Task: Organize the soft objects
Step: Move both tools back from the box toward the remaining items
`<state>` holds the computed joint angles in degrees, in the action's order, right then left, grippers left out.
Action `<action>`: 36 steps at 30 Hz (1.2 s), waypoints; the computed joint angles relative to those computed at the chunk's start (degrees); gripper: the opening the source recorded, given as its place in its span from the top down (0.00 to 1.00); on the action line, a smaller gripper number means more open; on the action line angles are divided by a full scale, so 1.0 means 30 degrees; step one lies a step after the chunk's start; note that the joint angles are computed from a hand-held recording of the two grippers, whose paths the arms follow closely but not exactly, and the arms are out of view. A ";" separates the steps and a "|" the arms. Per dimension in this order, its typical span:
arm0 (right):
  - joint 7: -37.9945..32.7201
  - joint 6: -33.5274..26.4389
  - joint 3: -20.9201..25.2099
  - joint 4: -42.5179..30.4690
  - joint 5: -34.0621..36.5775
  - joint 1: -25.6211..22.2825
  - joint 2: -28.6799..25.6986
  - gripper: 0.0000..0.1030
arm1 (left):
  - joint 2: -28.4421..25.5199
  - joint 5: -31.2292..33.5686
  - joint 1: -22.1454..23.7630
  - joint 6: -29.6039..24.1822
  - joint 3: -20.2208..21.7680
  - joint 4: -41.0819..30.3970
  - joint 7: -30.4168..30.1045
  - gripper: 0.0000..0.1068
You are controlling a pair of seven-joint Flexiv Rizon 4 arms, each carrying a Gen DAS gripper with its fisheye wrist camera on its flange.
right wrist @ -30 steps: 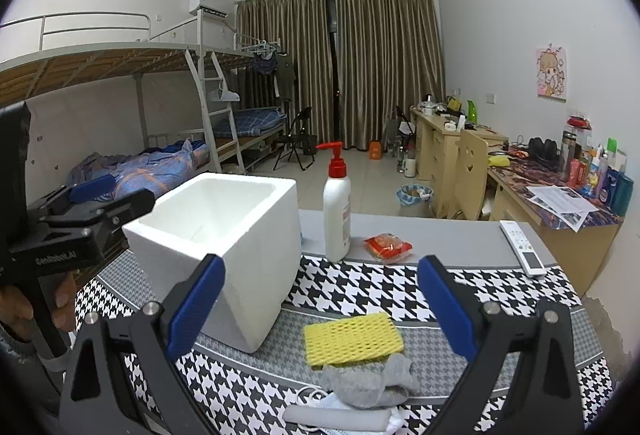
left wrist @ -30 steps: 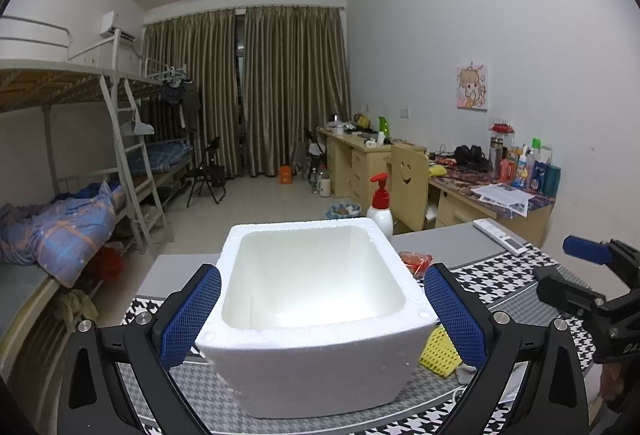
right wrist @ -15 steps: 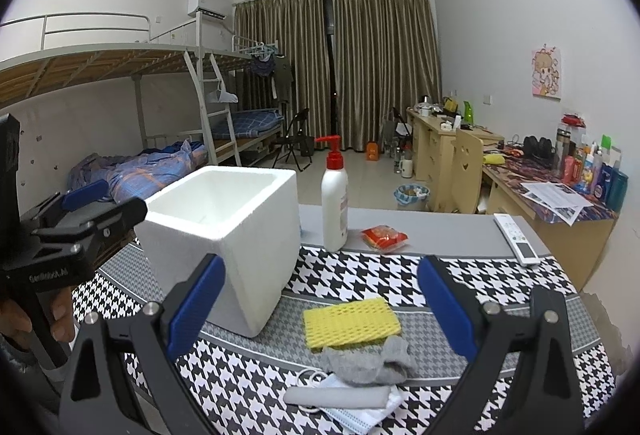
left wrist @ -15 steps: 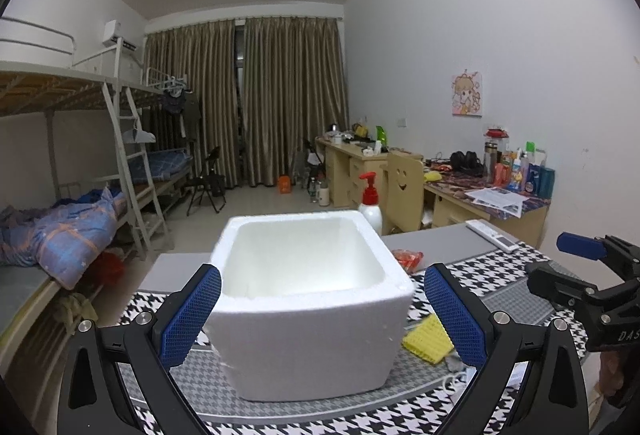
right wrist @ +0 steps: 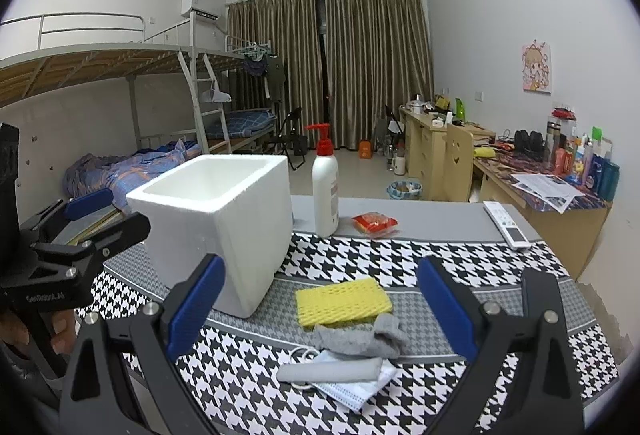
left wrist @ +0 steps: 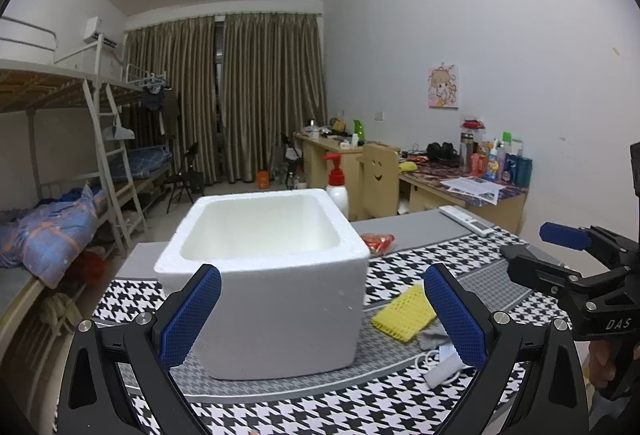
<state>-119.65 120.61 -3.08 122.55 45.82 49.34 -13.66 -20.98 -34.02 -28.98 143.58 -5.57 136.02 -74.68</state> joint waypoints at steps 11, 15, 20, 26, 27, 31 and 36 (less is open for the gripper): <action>-0.0492 0.0344 0.0015 0.0274 0.0827 0.0110 -0.0057 0.04 | -0.0243 0.1560 0.0372 -0.0237 -0.0096 0.0198 -0.1068 0.05; -0.0702 0.0439 0.0199 0.0284 0.1149 -0.0087 -0.0091 0.04 | -0.0410 0.1863 0.0389 -0.0499 -0.0110 0.0025 -0.1240 0.05; -0.0774 0.0322 0.0233 0.0318 0.1484 -0.0246 -0.0143 0.04 | -0.0617 0.2385 0.0388 -0.1044 -0.0160 -0.0230 -0.1465 0.05; -0.0628 0.0179 -0.0072 0.0474 0.1830 -0.0168 -0.0279 0.04 | -0.1015 0.3091 0.0315 -0.1827 -0.0149 -0.0716 -0.1180 0.05; -0.0647 0.0114 -0.0186 0.0484 0.1902 -0.0118 -0.0283 0.04 | -0.1101 0.3242 0.0335 -0.1979 -0.0168 -0.0795 -0.1196 0.05; -0.0329 0.0019 -0.0336 0.0651 0.1848 -0.0149 -0.0367 0.04 | -0.1355 0.3501 0.0234 -0.2574 -0.0109 -0.1102 -0.1115 0.05; 0.0845 0.0040 -0.0221 0.1128 0.0986 -0.0489 -0.0618 0.04 | -0.1605 0.3768 0.0145 -0.3140 -0.0024 -0.1369 -0.1010 0.05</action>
